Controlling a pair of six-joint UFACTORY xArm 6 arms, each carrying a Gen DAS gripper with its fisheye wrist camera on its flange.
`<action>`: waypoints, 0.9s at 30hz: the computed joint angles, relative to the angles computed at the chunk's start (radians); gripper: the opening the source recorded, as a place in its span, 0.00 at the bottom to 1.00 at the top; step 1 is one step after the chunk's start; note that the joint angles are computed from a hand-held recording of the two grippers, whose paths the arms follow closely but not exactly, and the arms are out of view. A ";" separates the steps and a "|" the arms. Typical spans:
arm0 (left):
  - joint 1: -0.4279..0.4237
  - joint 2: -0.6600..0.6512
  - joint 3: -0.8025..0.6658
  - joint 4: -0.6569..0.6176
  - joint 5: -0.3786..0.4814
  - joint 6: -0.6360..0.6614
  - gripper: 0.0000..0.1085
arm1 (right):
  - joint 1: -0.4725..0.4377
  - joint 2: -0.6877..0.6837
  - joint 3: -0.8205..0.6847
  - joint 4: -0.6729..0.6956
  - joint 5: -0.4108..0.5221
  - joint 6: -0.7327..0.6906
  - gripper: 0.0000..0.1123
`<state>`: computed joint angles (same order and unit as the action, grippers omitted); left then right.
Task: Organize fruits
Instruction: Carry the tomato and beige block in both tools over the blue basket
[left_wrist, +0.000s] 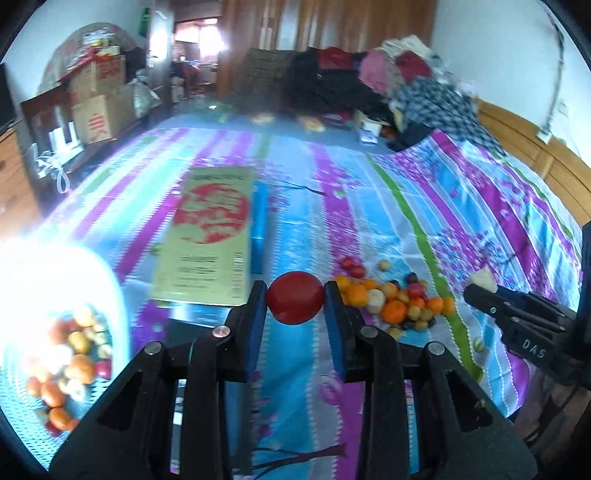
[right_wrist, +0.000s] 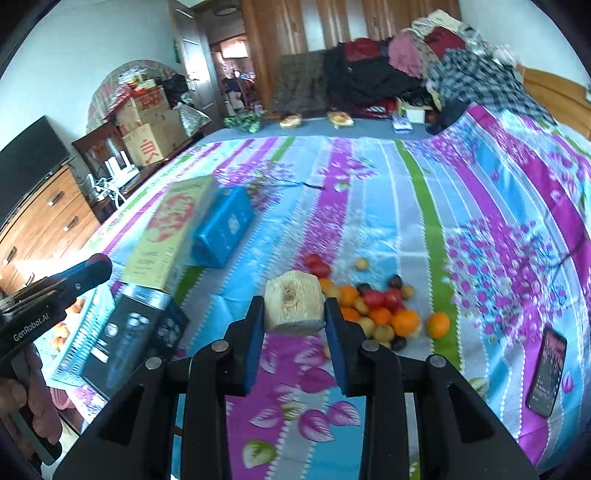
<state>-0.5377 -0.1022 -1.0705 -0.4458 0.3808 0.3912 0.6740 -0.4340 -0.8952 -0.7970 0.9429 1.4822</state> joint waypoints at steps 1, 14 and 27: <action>0.015 -0.008 0.003 0.015 0.000 -0.015 0.29 | 0.003 0.017 -0.022 -0.003 -0.002 -0.007 0.32; 0.201 -0.050 0.003 0.027 -0.003 -0.062 0.29 | 0.034 0.316 -0.371 0.040 -0.097 -0.156 0.32; 0.381 -0.052 -0.011 0.035 0.016 -0.092 0.29 | 0.067 0.630 -0.779 0.152 -0.099 -0.366 0.32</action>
